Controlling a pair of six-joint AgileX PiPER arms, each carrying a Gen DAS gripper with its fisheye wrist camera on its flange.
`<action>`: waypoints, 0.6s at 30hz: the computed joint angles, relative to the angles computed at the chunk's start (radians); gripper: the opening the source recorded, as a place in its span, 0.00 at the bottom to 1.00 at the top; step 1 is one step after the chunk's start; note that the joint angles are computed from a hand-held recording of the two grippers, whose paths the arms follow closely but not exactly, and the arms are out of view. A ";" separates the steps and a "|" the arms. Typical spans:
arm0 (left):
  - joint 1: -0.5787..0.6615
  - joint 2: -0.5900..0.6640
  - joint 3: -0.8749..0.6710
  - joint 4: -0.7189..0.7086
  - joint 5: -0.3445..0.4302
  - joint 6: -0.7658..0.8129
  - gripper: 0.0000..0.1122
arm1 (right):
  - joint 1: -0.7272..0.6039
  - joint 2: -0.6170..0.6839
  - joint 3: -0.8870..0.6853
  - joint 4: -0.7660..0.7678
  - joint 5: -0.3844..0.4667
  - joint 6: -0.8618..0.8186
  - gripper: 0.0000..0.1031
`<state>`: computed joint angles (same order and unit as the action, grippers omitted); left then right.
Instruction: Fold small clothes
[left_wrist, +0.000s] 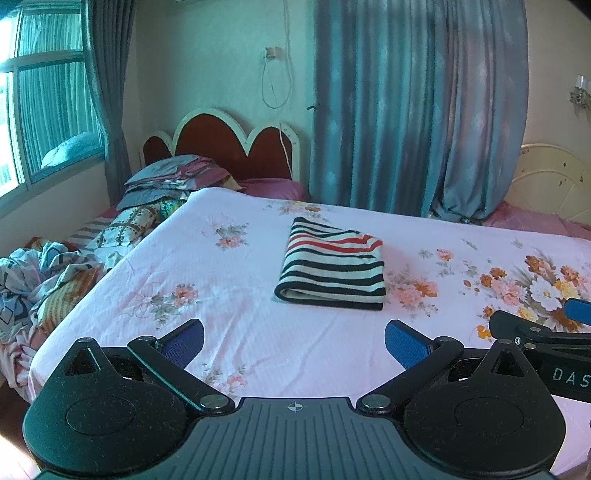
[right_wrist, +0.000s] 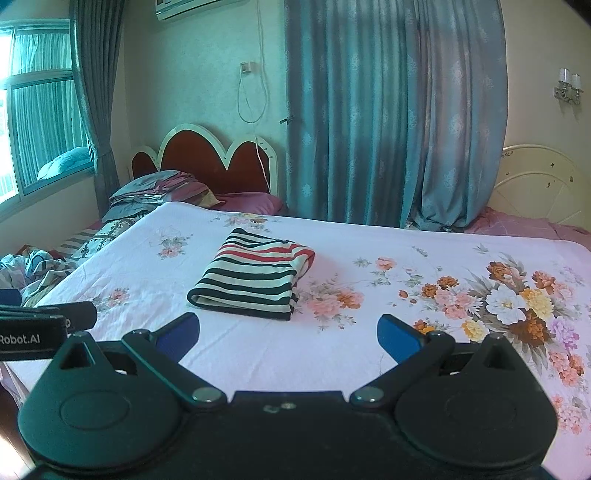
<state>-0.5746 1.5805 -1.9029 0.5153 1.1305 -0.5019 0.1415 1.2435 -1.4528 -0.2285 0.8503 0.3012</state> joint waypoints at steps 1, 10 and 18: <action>-0.001 0.000 0.000 0.002 -0.001 0.000 0.91 | -0.001 0.000 0.000 0.001 -0.001 -0.001 0.99; -0.003 0.020 -0.021 -0.001 0.008 0.005 0.91 | -0.001 0.007 -0.009 0.005 0.009 -0.001 0.99; -0.002 0.024 -0.022 -0.002 0.008 0.006 0.91 | -0.005 0.014 -0.007 0.010 0.005 -0.003 0.99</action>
<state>-0.5770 1.6046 -1.9248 0.5130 1.1382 -0.4959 0.1370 1.2572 -1.4594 -0.2187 0.8552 0.2978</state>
